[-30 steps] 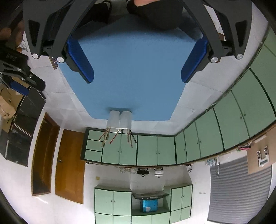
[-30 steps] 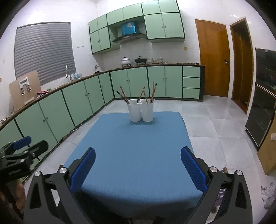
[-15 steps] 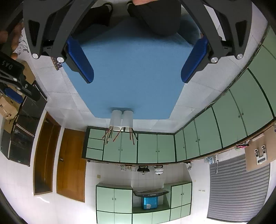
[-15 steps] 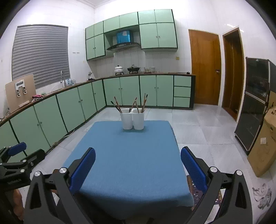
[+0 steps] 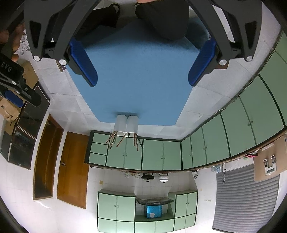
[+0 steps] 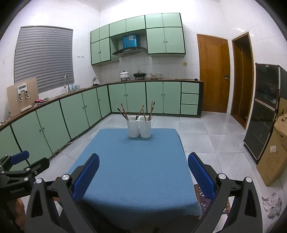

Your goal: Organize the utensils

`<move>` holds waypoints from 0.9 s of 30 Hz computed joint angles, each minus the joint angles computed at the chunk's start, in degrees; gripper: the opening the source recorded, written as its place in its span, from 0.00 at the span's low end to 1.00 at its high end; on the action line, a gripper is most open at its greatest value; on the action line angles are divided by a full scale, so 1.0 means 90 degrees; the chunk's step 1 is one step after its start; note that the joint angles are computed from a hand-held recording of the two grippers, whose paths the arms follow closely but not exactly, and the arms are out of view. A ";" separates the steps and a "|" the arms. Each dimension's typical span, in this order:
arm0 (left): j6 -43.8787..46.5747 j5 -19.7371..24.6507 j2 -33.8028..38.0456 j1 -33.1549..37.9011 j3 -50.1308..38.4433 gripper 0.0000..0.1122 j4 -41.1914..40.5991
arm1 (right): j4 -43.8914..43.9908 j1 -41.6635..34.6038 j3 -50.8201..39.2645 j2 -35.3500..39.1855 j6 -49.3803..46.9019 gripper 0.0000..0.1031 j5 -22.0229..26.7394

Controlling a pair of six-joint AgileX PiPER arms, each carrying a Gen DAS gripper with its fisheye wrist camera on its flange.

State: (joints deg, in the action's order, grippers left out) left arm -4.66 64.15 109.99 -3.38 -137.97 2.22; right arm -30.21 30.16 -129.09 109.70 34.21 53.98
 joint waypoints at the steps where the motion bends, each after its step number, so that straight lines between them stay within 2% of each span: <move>1: -0.0009 -0.0065 -0.0037 0.0004 0.0066 0.87 0.0005 | -0.0034 0.0017 0.0005 -0.0003 0.0028 0.94 -0.0006; 7: 0.0071 -0.0725 -0.0521 0.0049 0.1032 0.87 -0.0118 | -0.0184 0.0066 0.0038 -0.0019 0.0168 0.94 -0.0051; 11: 0.0167 -0.0929 -0.0678 0.0061 0.1300 0.87 -0.0213 | -0.0307 0.0110 0.0141 -0.0076 0.0257 0.94 -0.0090; 16: 0.0109 -0.1067 -0.0771 0.0049 0.1432 0.87 -0.0126 | -0.0416 0.0142 0.0199 -0.0127 0.0321 0.94 -0.0124; 27: 0.0085 -0.1014 -0.0752 0.0072 0.1363 0.87 -0.0134 | -0.0445 0.0166 0.0130 -0.0122 0.0314 0.94 -0.0088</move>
